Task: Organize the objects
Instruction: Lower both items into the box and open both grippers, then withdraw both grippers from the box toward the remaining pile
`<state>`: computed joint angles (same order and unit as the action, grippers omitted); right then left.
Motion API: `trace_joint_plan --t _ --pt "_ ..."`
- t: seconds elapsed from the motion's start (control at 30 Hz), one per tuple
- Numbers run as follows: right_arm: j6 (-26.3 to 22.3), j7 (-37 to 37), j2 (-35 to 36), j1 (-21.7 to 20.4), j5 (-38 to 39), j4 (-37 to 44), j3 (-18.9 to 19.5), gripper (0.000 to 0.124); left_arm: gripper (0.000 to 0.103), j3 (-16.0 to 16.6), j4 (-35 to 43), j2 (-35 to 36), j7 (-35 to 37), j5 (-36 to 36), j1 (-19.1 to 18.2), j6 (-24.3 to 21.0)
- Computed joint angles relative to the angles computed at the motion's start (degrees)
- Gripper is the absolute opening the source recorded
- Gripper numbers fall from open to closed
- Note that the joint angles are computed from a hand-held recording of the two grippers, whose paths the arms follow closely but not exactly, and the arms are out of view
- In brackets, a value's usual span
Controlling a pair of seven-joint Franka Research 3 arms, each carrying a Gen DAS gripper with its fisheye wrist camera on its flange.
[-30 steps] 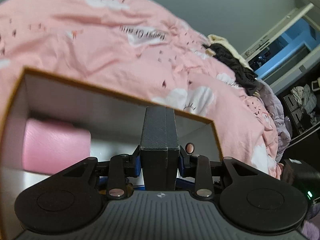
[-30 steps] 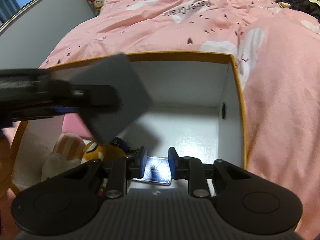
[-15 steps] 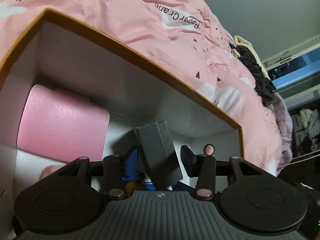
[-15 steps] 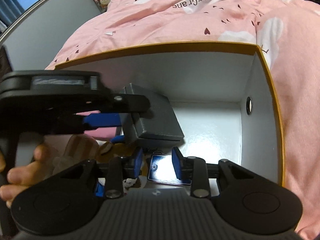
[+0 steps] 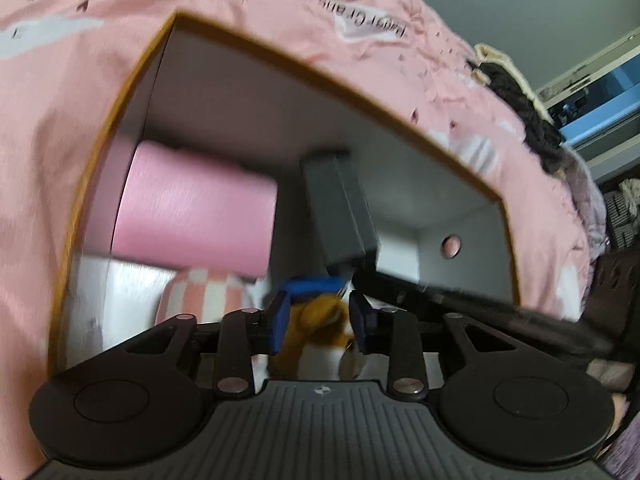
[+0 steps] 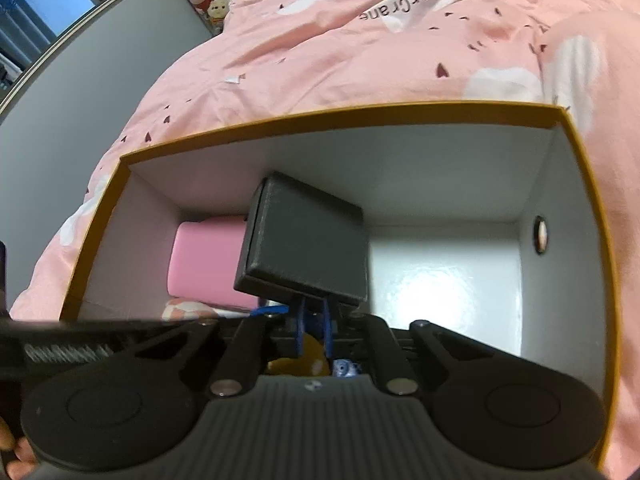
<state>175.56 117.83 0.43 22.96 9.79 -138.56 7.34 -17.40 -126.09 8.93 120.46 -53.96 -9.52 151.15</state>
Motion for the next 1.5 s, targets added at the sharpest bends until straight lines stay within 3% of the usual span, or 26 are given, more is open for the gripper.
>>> trace_joint_plan --t 0.03,0.13,0.23,0.37,0.47,0.67,0.87,0.97,1.1,1.17,1.33,1.4,1.5 --pt "-0.95 -0.27 0.38 0.02 -0.02 0.63 0.01 0.007 0.032 -0.16 -0.62 -0.24 0.72 0.03 -0.15 0.53" --pt "-4.13 9.35 1.1 0.1 -11.52 1.83 -1.54 0.007 0.032 -0.28 -1.94 -1.32 1.9 0.2 -0.72 1.87" --pt "-4.8 11.37 0.63 -0.08 -14.36 1.74 -1.68 0.013 0.031 -0.12 -2.77 -2.08 2.45 -0.49 -1.05 2.61" --pt "-4.86 18.11 -0.57 -1.16 -23.14 1.05 -1.72 0.015 0.031 0.05 -2.47 -2.72 8.71 -7.62 -0.64 3.16" --pt "-6.45 23.64 -0.34 -2.26 -27.46 1.67 -1.78 0.025 0.031 0.75 -0.07 -1.39 7.89 -8.98 -0.83 3.89" --pt "-4.12 16.47 -0.14 -2.67 -15.04 0.45 -1.27 0.025 0.031 -0.04 3.5 2.83 -0.03 -0.33 -0.89 5.58" --pt "-2.81 6.72 1.63 -2.29 -6.19 1.91 -0.01 0.014 0.031 -1.87 0.75 0.22 1.69 -2.29 0.72 9.06" --pt "-3.18 12.47 1.9 -0.56 -14.5 2.41 -2.33 0.015 0.031 -1.3 -0.69 -2.0 2.17 -3.06 0.62 9.09" --pt "-1.68 9.35 0.53 -0.89 -9.85 0.66 -1.68 0.014 0.031 -0.2 -3.15 -5.94 4.98 -5.8 -0.73 9.5" --pt "-1.24 12.84 -1.64 -1.26 -14.4 -0.94 -1.51 0.015 0.032 0.83 -4.81 -8.52 7.33 -7.6 -1.81 8.81" --pt "0.61 24.65 -9.35 -7.56 -30.37 -6.1 5.24 0.023 0.031 4.12 -10.4 -16.21 8.88 -8.06 -5.39 6.85" --pt "2.18 25.73 -13.5 -9.34 -30.75 -9.17 8.3 0.031 0.031 5.22 -13.61 -19.85 7.91 -7.47 -6.81 7.28" --pt "3.37 25.5 -19.43 -9.24 -28.6 -13.44 11.17 0.034 0.031 6.73 -18.23 -25.14 5.77 -4.67 -8.46 6.94"
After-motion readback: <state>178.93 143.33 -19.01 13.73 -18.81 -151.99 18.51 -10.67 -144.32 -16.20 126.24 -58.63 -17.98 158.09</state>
